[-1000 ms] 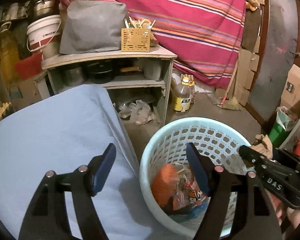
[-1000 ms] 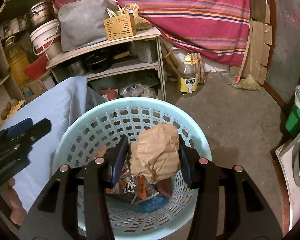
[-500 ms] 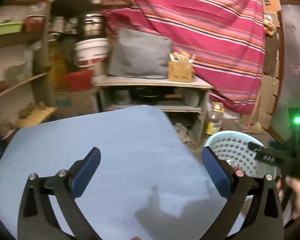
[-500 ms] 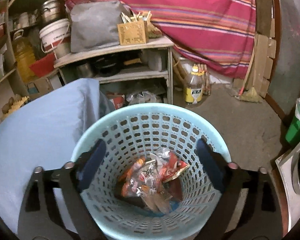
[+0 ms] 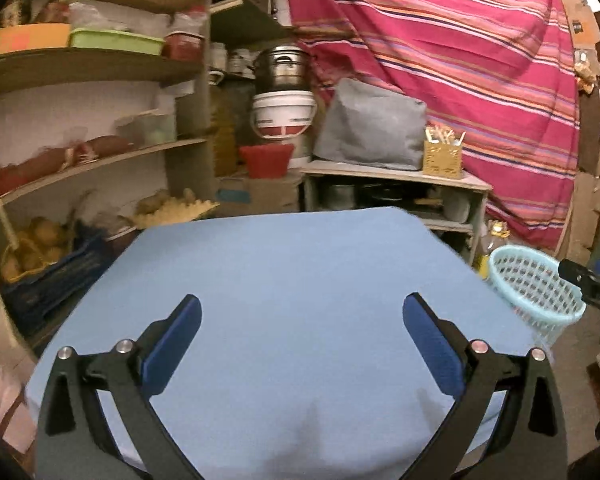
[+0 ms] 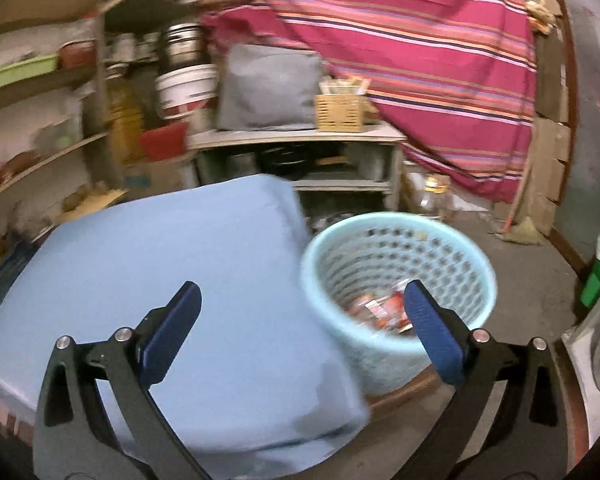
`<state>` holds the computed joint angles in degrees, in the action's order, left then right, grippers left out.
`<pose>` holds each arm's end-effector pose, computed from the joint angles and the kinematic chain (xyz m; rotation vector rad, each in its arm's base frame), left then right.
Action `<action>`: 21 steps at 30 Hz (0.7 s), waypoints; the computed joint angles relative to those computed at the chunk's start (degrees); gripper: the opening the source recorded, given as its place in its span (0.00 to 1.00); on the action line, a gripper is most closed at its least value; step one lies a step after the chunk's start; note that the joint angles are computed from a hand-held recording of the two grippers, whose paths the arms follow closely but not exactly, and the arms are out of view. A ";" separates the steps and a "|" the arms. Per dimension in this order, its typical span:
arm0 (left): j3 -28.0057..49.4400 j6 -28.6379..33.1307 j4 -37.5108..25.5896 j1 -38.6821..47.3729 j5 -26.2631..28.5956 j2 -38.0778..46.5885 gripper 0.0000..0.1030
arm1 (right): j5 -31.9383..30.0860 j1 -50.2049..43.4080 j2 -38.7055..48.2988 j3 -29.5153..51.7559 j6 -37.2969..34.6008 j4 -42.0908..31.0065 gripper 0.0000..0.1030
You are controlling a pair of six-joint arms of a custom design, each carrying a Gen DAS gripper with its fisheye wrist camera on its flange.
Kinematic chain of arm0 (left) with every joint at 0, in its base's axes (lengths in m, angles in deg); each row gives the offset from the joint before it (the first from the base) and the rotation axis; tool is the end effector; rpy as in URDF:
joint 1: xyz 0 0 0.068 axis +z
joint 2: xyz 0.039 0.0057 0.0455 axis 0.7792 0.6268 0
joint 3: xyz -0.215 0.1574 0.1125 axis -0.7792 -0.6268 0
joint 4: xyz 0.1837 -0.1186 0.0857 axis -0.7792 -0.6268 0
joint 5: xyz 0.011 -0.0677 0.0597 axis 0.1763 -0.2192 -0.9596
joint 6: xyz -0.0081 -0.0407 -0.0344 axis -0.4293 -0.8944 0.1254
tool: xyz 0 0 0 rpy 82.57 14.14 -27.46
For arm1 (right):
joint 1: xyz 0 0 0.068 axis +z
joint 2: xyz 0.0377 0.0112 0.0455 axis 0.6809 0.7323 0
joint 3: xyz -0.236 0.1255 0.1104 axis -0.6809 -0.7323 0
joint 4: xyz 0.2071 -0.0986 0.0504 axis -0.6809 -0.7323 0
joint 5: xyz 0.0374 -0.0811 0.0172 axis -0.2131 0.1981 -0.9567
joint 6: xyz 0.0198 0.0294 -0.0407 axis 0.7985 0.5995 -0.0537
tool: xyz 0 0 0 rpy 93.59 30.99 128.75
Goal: Collect trash
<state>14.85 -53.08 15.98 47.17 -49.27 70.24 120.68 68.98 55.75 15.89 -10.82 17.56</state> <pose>0.3257 -0.0316 0.2291 0.3654 1.9316 -0.2002 0.2297 0.0861 0.2238 0.4613 2.0201 -0.2078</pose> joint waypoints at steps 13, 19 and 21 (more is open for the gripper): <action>-15.13 2.82 12.27 10.91 3.87 -2.15 0.96 | 16.31 23.68 16.67 3.94 13.20 1.71 0.96; -17.89 2.92 18.27 12.99 4.29 -0.71 0.96 | 20.18 26.56 21.17 6.35 11.44 4.41 0.96; -17.61 2.89 18.47 13.37 4.54 -0.08 0.96 | 20.26 26.57 21.55 6.57 10.88 5.36 0.96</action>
<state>-2.76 -50.18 34.45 60.53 -44.73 70.16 140.94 95.55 77.30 22.46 0.06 22.92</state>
